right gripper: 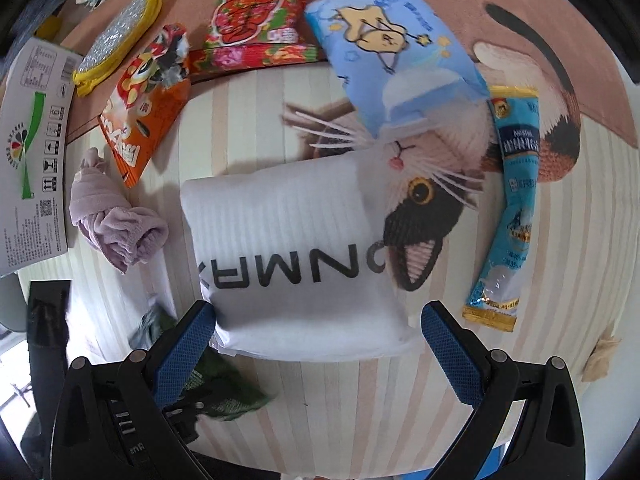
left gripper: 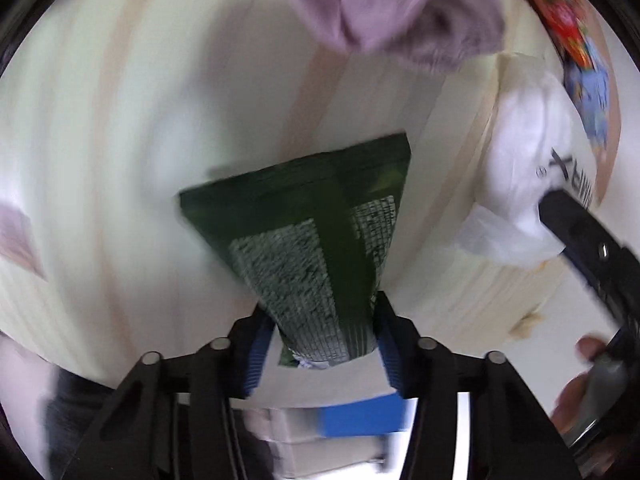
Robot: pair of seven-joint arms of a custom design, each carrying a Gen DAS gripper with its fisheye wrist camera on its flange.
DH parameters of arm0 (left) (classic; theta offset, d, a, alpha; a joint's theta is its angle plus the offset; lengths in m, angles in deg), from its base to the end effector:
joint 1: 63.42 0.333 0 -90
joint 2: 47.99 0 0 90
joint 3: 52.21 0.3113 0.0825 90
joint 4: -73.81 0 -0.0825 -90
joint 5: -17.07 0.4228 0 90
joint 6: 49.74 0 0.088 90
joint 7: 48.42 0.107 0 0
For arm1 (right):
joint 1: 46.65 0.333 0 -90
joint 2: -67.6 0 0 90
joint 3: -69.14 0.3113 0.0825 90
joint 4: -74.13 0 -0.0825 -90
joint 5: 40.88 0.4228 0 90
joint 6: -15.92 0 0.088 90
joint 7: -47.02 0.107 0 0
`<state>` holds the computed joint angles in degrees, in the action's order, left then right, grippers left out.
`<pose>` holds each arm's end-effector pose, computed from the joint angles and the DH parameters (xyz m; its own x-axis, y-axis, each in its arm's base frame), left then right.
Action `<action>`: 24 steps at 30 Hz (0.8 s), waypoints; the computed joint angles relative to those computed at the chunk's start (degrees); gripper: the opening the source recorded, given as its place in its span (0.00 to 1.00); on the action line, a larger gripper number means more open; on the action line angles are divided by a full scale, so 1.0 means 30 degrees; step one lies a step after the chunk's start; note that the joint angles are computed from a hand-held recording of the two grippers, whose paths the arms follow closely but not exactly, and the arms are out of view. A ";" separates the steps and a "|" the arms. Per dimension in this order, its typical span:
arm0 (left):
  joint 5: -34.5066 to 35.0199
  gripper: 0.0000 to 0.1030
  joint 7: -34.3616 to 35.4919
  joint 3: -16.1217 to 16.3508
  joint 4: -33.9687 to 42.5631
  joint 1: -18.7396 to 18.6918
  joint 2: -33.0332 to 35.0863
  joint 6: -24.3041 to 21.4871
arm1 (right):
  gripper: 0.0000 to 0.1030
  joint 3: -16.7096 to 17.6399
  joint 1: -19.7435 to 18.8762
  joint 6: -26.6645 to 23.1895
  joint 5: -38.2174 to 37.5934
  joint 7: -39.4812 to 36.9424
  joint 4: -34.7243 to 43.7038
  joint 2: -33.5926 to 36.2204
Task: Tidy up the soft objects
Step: 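Grasp the green snack bag with the left tool while the right tool grasps the white NMRX pouch, then carry both bags into the box and open both tools to release them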
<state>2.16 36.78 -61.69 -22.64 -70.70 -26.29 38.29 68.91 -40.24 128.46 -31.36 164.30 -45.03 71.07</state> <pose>0.5952 -0.2011 0.3362 -0.0786 -0.9667 0.2434 -0.8325 0.1980 0.5174 0.5656 0.0721 0.3602 -0.4349 -0.8995 -0.0413 -0.8815 0.4159 0.2234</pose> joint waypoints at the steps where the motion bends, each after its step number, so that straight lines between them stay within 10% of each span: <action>1: 0.1547 0.42 0.1063 0.0009 0.0288 -0.0268 -0.0126 0.0250 | 1.00 0.0056 0.0046 0.0050 0.0132 0.0057 0.0121 0.0225; 5: 0.4663 0.42 0.3656 0.0152 0.1613 -0.0811 0.0352 0.0747 | 0.98 0.0215 0.0256 0.0298 -0.0094 0.1462 0.0735 0.1299; 11: 0.2417 0.45 0.2450 0.0470 0.3475 -0.0008 0.1799 -0.0918 | 0.85 0.0507 0.0301 0.1074 0.2159 0.1932 -0.1002 0.0454; 24: 0.4078 0.31 0.3632 0.0077 -0.1477 -0.0739 -0.1325 0.3989 | 0.75 0.1033 0.1691 0.4098 0.1916 0.4753 -0.2807 0.0201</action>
<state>14.39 47.67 -61.46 -27.07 -72.92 -30.26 50.26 72.01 -35.16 140.76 -25.61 178.56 -53.45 71.67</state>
